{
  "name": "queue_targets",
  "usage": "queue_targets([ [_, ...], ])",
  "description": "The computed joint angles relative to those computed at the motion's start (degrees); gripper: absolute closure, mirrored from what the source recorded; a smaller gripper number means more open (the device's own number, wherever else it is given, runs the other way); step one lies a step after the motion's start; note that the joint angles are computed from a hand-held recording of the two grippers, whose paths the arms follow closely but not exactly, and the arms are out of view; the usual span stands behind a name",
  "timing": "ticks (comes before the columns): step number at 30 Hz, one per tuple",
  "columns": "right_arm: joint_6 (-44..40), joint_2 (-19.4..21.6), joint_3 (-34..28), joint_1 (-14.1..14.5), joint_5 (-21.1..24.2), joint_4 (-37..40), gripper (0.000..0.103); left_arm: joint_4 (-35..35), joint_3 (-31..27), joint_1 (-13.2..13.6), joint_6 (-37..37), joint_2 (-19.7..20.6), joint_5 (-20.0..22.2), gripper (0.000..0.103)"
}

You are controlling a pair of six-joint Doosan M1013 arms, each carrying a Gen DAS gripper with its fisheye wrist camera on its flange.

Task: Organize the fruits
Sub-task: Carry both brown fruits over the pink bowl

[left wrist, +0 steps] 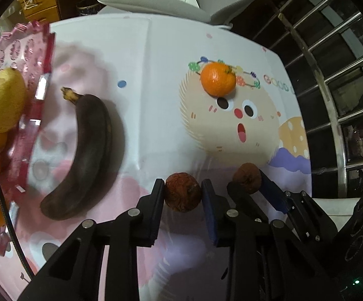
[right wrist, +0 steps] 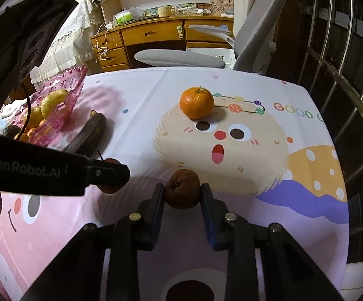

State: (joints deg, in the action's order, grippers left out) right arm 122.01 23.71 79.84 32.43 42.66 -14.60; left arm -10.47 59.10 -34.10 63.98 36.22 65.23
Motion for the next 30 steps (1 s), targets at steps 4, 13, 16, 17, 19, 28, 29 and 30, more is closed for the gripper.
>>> queue_targets([
  [4,0.36,-0.31,-0.69,0.55,0.28,-0.48,0.074,0.58,1.54,0.15,-0.41,-1.91,-1.45,0.075],
  [13,1.32,-1.09,-2.26,2.40,1.42,-2.07,0.074,0.88,7.00,1.18,-1.31,-7.53,-5.03,0.075],
  [16,2.23,-0.93,-3.20,3.17,2.30,-3.08,0.074,0.71,9.46,1.73,-1.14,-9.77,-6.18,0.075],
  [17,2.73,-0.85,-3.66,3.58,2.73,-3.56,0.074,0.54,10.14,1.92,-1.02,-10.38,-6.54,0.075],
  [19,3.75,-0.70,-4.38,4.29,3.23,-4.57,0.074,0.11,11.92,2.46,-0.60,-12.01,-7.33,0.075],
  [28,10.65,1.11,-9.00,8.06,7.26,-10.40,0.074,-2.93,17.52,5.67,5.54,-17.34,-8.54,0.075],
  [29,11.60,1.41,-9.59,8.43,7.67,-10.82,0.074,-3.29,17.92,6.05,6.34,-17.76,-8.49,0.075],
  [30,12.43,1.61,-10.01,8.73,8.04,-11.19,0.074,-3.68,18.34,6.53,7.40,-18.22,-8.33,0.075],
])
